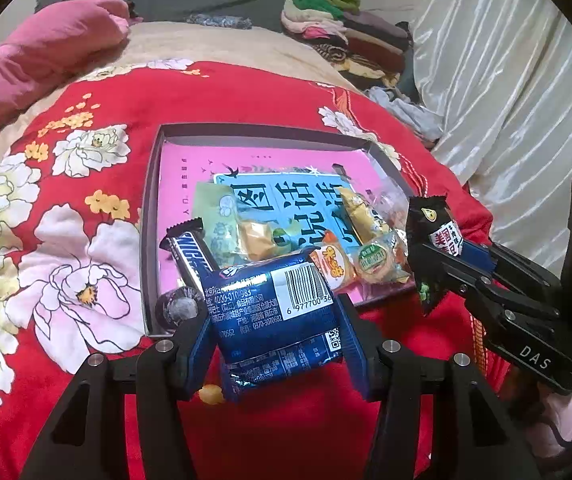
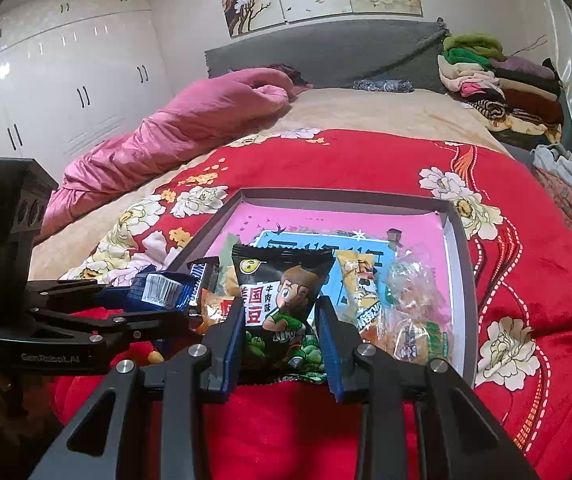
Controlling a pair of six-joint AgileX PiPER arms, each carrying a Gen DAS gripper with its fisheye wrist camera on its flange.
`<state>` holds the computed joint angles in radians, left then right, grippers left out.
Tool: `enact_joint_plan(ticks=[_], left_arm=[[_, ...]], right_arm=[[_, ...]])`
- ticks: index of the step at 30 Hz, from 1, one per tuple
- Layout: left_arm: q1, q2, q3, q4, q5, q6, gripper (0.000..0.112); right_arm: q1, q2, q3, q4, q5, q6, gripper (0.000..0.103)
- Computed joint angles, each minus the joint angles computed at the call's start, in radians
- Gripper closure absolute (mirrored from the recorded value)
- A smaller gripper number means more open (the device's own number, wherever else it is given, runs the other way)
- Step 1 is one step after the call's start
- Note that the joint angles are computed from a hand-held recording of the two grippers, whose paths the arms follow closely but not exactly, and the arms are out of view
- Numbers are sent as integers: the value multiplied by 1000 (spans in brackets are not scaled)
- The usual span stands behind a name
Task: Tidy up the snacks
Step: 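Carry the blue pack over the tray with the left gripper while the right carries the pea bag there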
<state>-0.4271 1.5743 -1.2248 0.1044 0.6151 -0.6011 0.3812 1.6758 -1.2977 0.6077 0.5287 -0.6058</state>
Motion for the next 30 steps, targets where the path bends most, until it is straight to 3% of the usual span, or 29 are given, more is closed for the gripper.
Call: enact_joint_plan(ticks=[30], left_arm=[[41, 52, -25, 50, -30, -28, 55]], right_arm=[[48, 113, -133, -26, 3, 37, 68]])
